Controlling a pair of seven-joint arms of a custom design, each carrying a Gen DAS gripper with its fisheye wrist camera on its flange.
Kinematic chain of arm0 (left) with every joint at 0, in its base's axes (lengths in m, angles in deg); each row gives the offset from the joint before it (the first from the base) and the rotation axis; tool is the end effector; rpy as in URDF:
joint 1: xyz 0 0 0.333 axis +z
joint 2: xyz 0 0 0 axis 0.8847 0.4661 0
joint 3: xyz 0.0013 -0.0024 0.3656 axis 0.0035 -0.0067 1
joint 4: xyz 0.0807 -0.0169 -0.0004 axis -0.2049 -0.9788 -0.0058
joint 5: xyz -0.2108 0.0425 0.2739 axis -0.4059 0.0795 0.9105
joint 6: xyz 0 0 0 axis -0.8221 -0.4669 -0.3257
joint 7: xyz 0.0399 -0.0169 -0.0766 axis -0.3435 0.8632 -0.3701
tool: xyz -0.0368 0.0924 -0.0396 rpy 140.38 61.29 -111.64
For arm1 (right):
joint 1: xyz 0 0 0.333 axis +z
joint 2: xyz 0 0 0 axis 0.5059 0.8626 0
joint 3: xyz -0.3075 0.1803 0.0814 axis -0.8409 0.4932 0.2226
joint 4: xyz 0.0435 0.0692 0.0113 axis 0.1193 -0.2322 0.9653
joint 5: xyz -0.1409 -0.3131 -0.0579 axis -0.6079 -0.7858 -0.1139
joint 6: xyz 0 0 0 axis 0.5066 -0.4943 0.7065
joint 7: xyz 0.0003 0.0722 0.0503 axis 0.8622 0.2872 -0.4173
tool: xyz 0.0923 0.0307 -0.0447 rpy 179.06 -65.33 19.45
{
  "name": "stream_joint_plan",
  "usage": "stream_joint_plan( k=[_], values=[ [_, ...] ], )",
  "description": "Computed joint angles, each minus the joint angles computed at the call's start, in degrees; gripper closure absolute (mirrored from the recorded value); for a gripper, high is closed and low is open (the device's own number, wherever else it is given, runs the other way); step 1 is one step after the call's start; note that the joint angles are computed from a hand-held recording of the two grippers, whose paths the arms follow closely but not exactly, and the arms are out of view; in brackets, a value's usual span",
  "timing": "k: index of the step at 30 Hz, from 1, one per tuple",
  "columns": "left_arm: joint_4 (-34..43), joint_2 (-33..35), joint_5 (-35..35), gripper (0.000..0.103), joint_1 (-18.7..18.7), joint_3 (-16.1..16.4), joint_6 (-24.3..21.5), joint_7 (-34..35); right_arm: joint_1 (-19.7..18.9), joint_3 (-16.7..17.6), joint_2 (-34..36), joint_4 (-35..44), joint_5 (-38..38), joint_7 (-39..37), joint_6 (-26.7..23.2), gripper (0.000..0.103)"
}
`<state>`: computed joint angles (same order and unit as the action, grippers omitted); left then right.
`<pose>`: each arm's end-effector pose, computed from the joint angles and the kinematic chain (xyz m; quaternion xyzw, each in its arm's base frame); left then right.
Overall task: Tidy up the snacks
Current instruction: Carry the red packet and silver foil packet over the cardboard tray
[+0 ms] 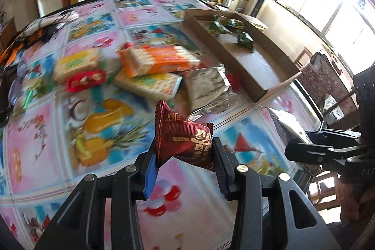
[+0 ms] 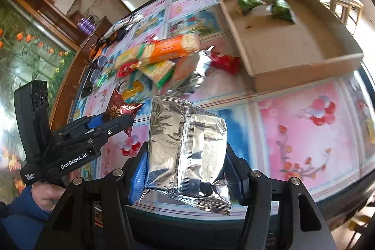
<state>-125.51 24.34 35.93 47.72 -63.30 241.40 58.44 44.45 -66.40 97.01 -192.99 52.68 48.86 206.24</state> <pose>0.6215 -0.2802 0.4630 -0.5436 0.7802 -0.3028 0.0642 0.5807 0.2845 0.4622 -0.6674 0.6764 0.0184 0.3111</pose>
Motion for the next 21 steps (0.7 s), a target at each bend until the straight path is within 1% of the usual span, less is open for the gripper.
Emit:
stream_joint_plan(
  k=[5, 10, 21],
  values=[
    [4.34, 2.15, 0.68, 0.062, -1.28, -0.87, -2.21, 0.97, -0.82, -0.92, -3.05, -4.31, 1.02, 1.25, 2.22, 0.04],
    [8.08, 4.07, 1.41, 0.062, -2.94, -1.08, -3.87, 1.29, -1.42, -1.9, -5.67, -7.77, 1.62, 2.18, 4.01, 0.04],
    [14.91, 7.57, 3.47, 0.062, -6.33, -0.55, -6.89, -0.47, -3.15, -3.17, -9.19, -12.15, 5.21, -0.23, 5.75, 0.04]
  ],
)
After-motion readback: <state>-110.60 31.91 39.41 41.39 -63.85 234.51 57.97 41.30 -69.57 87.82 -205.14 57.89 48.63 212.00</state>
